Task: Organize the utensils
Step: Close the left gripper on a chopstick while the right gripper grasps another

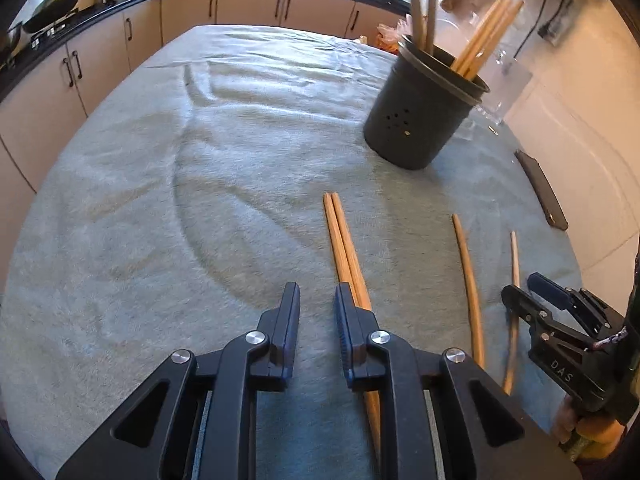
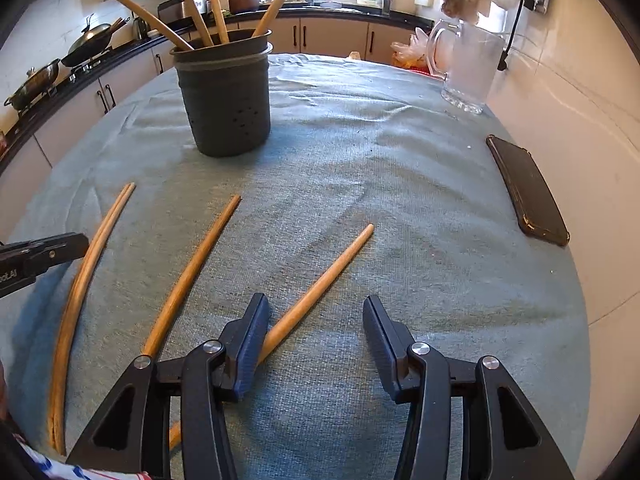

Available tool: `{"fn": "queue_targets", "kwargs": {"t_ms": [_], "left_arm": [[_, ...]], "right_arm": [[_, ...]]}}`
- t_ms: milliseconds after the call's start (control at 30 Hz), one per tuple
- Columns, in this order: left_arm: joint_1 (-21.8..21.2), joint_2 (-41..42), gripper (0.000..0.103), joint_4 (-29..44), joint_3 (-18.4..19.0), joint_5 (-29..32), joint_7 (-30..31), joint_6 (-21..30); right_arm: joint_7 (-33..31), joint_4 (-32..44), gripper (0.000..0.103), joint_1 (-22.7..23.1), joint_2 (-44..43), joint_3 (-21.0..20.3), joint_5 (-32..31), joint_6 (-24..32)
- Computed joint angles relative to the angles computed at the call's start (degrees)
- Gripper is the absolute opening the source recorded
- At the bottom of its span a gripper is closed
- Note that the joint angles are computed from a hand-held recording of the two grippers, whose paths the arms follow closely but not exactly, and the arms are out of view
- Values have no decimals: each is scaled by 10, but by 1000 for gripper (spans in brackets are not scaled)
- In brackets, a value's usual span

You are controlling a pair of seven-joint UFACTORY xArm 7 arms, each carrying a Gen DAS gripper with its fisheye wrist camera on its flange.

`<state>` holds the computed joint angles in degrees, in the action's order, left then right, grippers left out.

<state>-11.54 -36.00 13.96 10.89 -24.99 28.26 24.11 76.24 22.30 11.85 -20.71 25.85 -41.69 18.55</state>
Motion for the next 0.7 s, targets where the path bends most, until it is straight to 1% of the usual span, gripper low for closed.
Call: {"fn": "queue_targets", "kwargs": {"t_ms": [67,133,200,233,300,333,467,500,600,700], "left_arm": [[-10,-2,17,5,12,-17,1,9],[-24,-17,17,1,27,-41,14,7],[-26,-18,17,0,22,-42,19,9],[-21,-15,17,-2,5,-33,14,7],[-5,-1,17,-9,-34,-6,-12,-14],[-8,-3,17,-12,-31,-4,-12,-24],[0,1,18,-10,-16,18,-11,-24],[9,0,19,-12,-20,26,-15,-29],[49,2,19,-15,-48,69,-45,-44],[51,20,19,2,-35,83,-53,-25]], "right_arm": [[-4,-10,52,4,-8,-9,9,-10],[-4,-18,52,-3,-15,-8,10,-19],[-3,-20,52,-10,-17,0,10,-23],[-1,-19,52,-14,-17,5,8,-23],[1,-16,52,-19,-16,12,8,-22],[3,-17,52,-21,-16,13,7,-24],[3,-19,52,-26,-18,17,8,-30],[4,-19,52,-27,-18,19,8,-29],[6,-18,52,-29,-19,23,7,-28],[-2,-18,52,-28,-17,19,9,-30]]}}
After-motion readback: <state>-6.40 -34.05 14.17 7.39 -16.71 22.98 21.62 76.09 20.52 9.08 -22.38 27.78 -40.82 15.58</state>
